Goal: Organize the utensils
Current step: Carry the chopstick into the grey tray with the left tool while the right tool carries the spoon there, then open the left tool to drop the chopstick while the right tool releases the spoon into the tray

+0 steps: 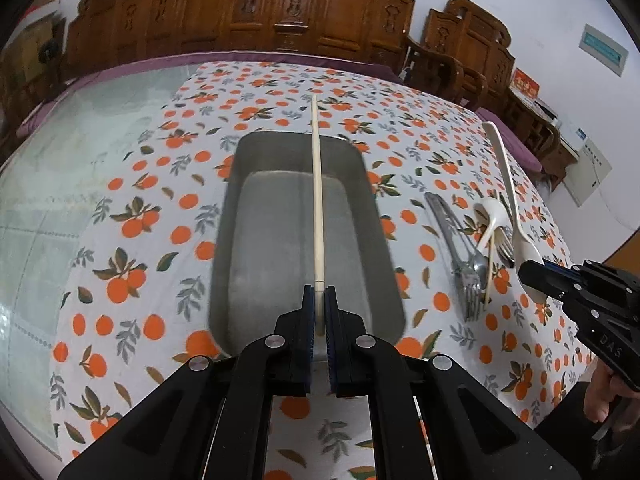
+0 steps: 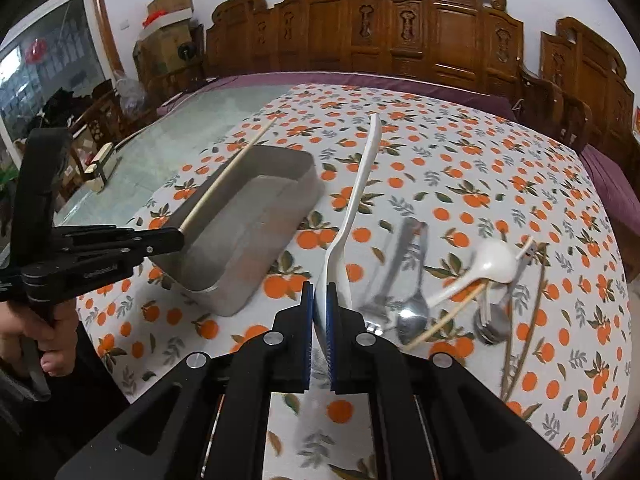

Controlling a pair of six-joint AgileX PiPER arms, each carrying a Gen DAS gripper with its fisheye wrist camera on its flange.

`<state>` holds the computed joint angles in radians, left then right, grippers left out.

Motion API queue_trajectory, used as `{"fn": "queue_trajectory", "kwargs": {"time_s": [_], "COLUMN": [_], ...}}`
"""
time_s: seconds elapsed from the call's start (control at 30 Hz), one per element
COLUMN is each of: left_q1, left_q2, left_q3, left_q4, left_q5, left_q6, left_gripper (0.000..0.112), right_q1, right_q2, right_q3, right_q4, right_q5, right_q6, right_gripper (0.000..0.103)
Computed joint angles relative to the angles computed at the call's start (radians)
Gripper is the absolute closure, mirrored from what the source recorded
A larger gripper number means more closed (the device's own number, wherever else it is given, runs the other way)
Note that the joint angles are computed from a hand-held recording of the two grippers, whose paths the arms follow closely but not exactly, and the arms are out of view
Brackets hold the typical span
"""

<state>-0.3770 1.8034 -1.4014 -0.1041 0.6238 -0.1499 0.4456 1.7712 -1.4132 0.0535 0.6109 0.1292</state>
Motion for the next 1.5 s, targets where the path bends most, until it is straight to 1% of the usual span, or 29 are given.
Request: {"fn": "queue_trajectory", "kwargs": {"time_s": [0.13, 0.3, 0.43, 0.6, 0.7, 0.83, 0.93, 1.0, 1.07, 1.3, 1.4, 1.5], "left_q1": [0.025, 0.05, 0.068, 0.092, 0.099, 0.117, 0.127, 0.135, 0.147, 0.148, 0.138, 0.12], "left_q2": [0.003, 0.014, 0.007, -0.011, -0.036, -0.058, -0.075, -0.081, -0.085, -0.087, -0.087, -0.089], "left_q3": [0.008, 0.009, 0.013, 0.015, 0.03, 0.043, 0.053, 0.057, 0.061, 0.061, 0.064, 0.067], "left_q4": [-0.035, -0.101, -0.118, -0.136, -0.076, -0.027, 0.037, 0.044, 0.022, 0.028, 0.038, 0.056], "left_q5": [0.006, 0.021, 0.009, -0.006, -0.034, -0.053, -0.068, -0.073, -0.076, -0.082, -0.085, -0.09], "left_q6": [0.041, 0.124, 0.136, 0.158, 0.12, 0.086, 0.035, 0.029, 0.046, 0.036, 0.022, -0.002], "left_gripper": [0.108, 0.108, 0.107, 0.099, 0.096, 0.093, 0.091, 0.091, 0.091, 0.089, 0.086, 0.084], "right_q1": [0.042, 0.075, 0.09, 0.102, 0.108, 0.112, 0.107, 0.107, 0.111, 0.107, 0.097, 0.088], "right_q2": [0.059, 0.113, 0.155, 0.209, 0.251, 0.316, 0.376, 0.407, 0.436, 0.454, 0.425, 0.341], "right_q3": [-0.095, -0.182, -0.241, -0.318, -0.378, -0.468, -0.54, -0.577, -0.608, -0.601, -0.555, -0.441], "right_q4": [-0.022, -0.031, -0.024, 0.006, 0.029, 0.07, 0.105, 0.115, 0.121, 0.152, 0.157, 0.136], "right_q5": [0.049, 0.08, 0.104, 0.136, 0.159, 0.193, 0.229, 0.248, 0.259, 0.237, 0.208, 0.144], "right_q6": [0.023, 0.039, 0.044, 0.03, 0.017, -0.003, -0.012, -0.017, -0.018, -0.054, -0.066, -0.068], "right_gripper": [0.096, 0.096, 0.096, 0.096, 0.096, 0.096, 0.096, 0.096, 0.096, 0.095, 0.095, 0.095]}}
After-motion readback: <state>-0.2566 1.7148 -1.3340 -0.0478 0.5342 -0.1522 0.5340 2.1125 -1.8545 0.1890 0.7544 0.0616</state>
